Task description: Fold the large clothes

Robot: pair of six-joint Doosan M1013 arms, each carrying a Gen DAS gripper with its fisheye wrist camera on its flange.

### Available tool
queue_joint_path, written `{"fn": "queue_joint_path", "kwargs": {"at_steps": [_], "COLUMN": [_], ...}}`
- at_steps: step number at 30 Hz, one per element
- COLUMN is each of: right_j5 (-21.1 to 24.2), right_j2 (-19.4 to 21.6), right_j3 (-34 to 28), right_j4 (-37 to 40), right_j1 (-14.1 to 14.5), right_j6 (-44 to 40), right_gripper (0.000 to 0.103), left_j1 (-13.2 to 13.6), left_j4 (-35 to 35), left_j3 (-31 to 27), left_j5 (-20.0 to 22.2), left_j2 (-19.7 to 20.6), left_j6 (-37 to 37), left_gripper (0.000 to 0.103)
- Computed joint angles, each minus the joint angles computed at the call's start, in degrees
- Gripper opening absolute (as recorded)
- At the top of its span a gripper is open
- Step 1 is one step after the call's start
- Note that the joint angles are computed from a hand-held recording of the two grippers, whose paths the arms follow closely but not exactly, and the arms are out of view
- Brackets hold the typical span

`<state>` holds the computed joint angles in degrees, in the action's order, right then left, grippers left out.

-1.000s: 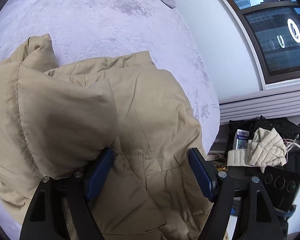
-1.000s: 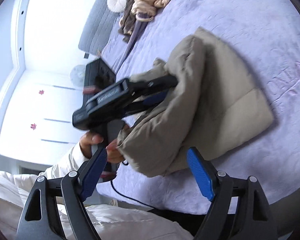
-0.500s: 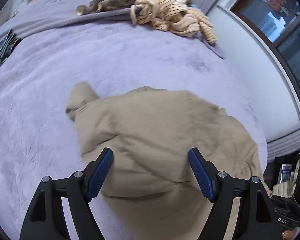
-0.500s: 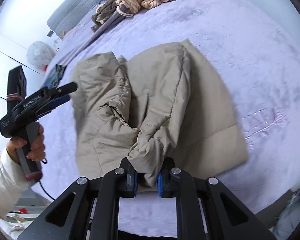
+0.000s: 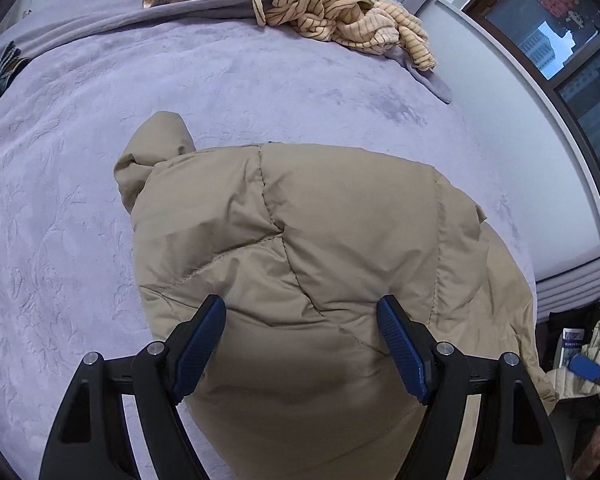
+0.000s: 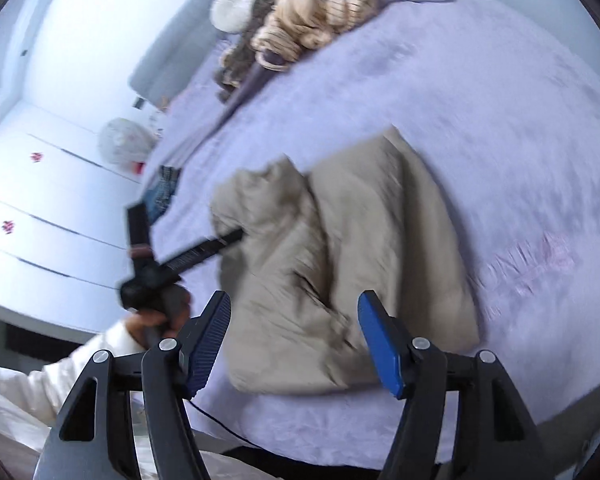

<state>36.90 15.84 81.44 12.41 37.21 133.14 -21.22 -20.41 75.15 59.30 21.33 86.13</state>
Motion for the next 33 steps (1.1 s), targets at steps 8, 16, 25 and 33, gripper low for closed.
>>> {"fn": "queue_joint_path", "kwargs": {"at_steps": [8,16,25,33], "right_j5": [4.08,6.47,10.74,1.07], "right_j2": [12.18,15.97,12.37,5.98], "right_j3": [-10.02,-13.84,-8.72,-1.15], "right_j4": [21.85,27.01,9.81,8.84], "right_j1": [-4.34,-5.05,-6.43,-7.53], "right_j6": [-12.39,-20.31,-10.49,-6.77], "right_gripper": [0.070,0.007,0.006,0.050], "left_j1": [0.56,-0.11,-7.28,-7.10], "left_j4": [-1.47,-2.57,3.07,4.55], "left_j3": [0.94,-0.62,-6.53,-6.55], "left_j5": [-0.98,-0.26,0.53,1.20], "left_j2": [-0.34,0.44,4.45,4.58], "left_j6": [0.32,0.06,3.06,0.50], "left_gripper": [0.078,0.078,0.078,0.078]}}
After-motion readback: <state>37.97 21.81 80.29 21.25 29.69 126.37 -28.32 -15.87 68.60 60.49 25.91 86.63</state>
